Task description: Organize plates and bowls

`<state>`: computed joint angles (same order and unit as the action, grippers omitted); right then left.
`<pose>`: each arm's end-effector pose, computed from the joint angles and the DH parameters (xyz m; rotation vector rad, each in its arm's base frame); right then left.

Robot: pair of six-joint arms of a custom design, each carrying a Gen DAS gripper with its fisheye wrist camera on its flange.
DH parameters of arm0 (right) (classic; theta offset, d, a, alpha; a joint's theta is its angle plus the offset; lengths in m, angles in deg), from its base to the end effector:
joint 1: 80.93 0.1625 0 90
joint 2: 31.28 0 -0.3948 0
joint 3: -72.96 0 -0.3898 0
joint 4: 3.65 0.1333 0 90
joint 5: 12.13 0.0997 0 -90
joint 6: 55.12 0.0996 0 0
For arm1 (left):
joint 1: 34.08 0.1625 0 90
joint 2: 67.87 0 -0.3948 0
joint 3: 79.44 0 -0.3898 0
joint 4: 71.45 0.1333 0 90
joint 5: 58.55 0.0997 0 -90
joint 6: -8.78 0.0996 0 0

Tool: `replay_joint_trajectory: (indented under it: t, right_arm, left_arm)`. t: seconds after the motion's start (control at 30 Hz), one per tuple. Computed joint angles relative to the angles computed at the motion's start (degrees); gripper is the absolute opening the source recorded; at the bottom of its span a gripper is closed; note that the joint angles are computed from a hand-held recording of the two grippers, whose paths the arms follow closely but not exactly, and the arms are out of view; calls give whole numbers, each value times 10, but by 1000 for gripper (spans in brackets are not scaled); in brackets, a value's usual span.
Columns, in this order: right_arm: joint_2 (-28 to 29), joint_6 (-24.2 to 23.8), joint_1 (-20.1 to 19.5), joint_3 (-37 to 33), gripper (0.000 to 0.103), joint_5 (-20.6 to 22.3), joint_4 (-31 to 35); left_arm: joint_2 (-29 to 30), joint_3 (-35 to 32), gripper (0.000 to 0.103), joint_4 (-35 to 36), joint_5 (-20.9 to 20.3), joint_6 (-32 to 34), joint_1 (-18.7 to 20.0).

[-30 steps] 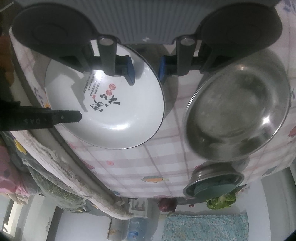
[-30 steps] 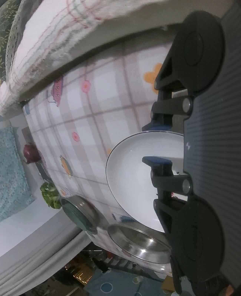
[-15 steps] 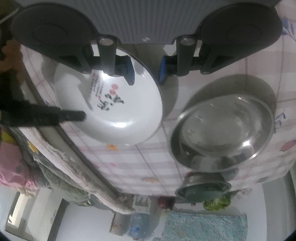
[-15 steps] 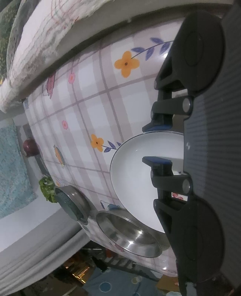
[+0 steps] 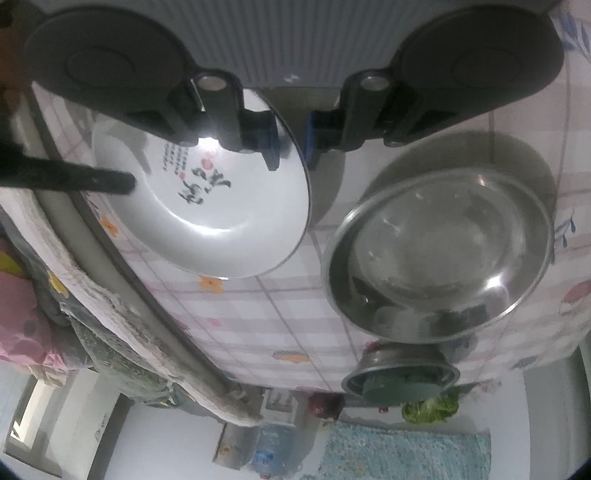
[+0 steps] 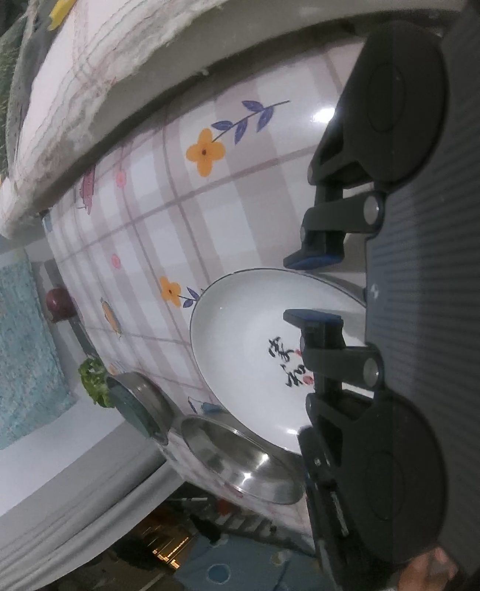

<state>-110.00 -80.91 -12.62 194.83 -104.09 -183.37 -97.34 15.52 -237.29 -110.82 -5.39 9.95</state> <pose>-0.0650 -0.5149 0.2871 0.0740 -2.6035 1.0081 -0.3091 -0.5690 -0.0575 0.6312 2.5078 -0.6451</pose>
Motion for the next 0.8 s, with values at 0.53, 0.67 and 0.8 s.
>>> replay_joint_trajectory:
  t: [0.53,0.67,0.8]
  right_arm:
    - [26,13,4,-21,24,-15,-26]
    - [2,29,-14,5,24,6,-26]
    - [-12,34,-26,20,24,30,-20]
  left_arm:
    - [-24,40,20,-19,-40,-11,-4]
    - [-12,18,23,-8,-37,-3,4]
    - [2,2,23,-11,-32,16,9]
